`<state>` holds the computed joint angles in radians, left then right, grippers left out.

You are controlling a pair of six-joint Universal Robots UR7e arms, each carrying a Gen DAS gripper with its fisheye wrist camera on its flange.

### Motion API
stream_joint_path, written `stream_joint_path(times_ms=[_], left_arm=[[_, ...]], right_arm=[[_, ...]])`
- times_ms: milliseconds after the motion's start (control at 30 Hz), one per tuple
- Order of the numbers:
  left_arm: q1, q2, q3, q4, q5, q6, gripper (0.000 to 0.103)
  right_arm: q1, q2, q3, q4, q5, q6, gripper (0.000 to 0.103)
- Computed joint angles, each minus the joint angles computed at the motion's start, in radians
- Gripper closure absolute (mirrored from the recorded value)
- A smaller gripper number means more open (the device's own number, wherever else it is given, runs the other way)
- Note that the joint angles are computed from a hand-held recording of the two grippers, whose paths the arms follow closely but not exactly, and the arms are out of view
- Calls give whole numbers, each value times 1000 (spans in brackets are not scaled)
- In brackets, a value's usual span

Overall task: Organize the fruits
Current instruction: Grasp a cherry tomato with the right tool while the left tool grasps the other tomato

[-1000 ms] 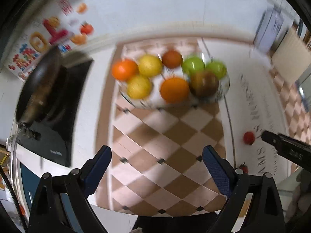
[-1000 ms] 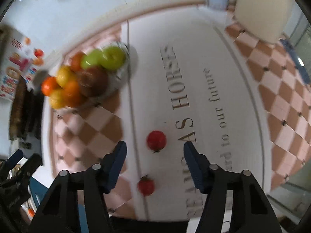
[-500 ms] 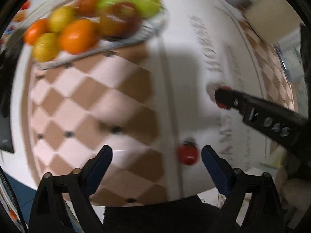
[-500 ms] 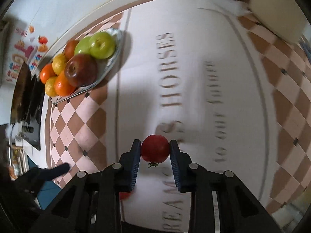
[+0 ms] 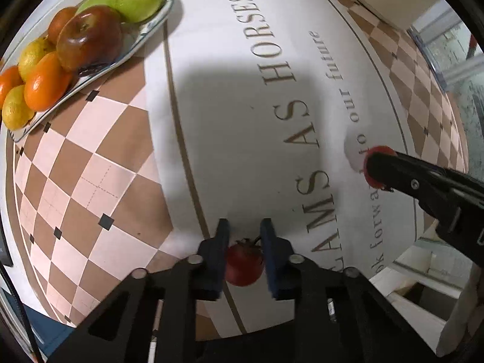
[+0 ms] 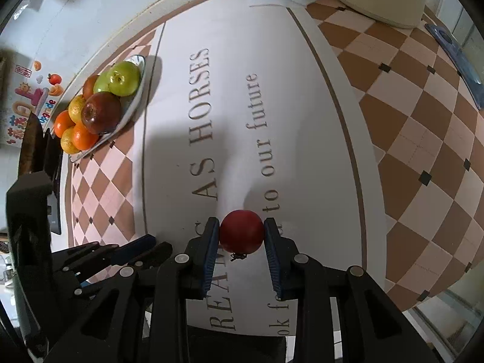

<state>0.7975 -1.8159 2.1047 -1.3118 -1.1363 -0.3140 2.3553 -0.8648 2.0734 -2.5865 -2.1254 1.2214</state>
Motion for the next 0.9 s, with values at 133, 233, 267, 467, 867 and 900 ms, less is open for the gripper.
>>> stream_joint_path(times_ms=[133, 233, 267, 467, 867, 900], left_arm=[[26, -4, -39, -5, 5, -20, 90], [50, -9, -89, -7, 16, -46, 90], [57, -10, -99, -7, 19, -50, 90], [128, 16, -182, 19, -26, -51, 88], [109, 91, -150, 94, -128, -16, 68], [103, 90, -140, 96, -121, -14, 68]], right_arm=[[-3, 6, -23, -20, -14, -46, 71], [-7, 11, -38, -37, -13, -78, 71], [-9, 14, -43, -46, -12, -88, 71], [-20, 33, -67, -67, 7, -130, 71], [-27, 25, -62, -41, 6, -113, 71], [-28, 24, -60, -41, 6, -111, 71]])
